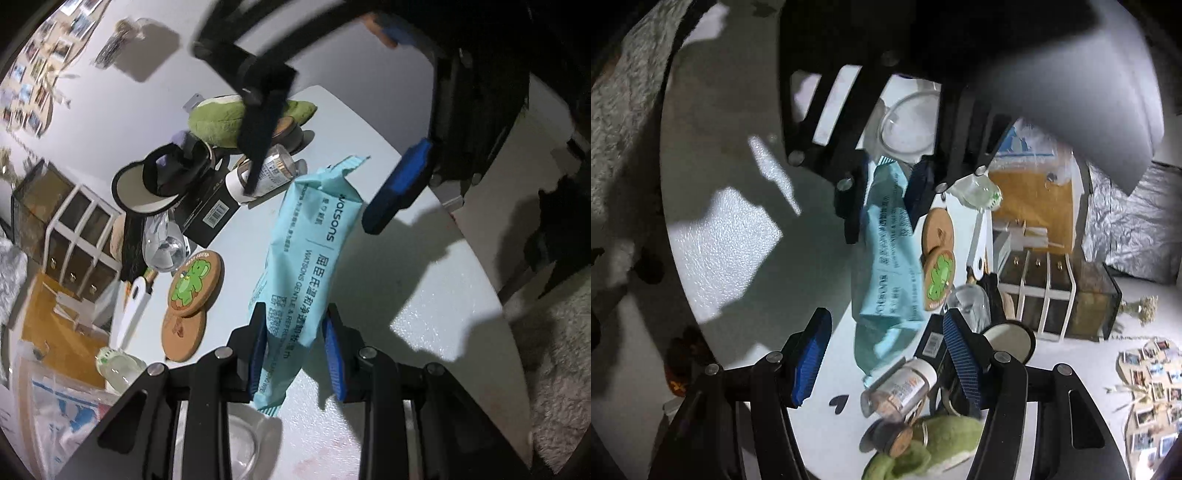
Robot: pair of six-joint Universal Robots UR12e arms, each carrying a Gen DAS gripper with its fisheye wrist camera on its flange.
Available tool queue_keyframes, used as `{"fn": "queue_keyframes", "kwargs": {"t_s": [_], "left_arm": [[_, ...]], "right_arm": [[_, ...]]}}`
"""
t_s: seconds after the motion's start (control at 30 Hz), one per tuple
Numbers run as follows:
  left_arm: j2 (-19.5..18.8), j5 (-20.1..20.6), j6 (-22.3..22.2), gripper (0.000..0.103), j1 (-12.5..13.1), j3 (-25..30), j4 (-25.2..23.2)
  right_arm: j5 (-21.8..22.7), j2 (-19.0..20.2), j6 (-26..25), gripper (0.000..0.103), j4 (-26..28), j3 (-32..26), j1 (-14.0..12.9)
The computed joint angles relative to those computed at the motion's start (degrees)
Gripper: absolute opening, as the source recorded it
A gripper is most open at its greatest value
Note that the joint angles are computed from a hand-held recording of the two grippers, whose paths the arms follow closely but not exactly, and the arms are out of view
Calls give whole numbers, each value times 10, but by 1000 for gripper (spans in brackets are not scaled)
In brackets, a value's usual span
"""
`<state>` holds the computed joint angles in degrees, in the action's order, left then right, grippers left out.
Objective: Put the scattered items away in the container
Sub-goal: 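Carry the hanging wipes pack with both grippers over the clear box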
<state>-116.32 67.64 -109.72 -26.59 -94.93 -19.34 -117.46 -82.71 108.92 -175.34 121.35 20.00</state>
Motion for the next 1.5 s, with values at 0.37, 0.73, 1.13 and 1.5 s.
{"fn": "queue_keyframes", "kwargs": {"t_s": [0.37,0.73,1.13,1.5], "left_arm": [[-1,34,-73,29,-14,24,-47],[-6,97,-101,37,-36,7,21],[-26,175,-28,47,-51,9,92],[-52,209,-19,30,-62,41,128]], "right_arm": [[135,0,-83,33,-55,11,-58],[239,-25,-157,23,-17,23,-107],[299,-25,-211,22,-20,23,-143],[298,-6,-261,22,-108,24,-151]]}}
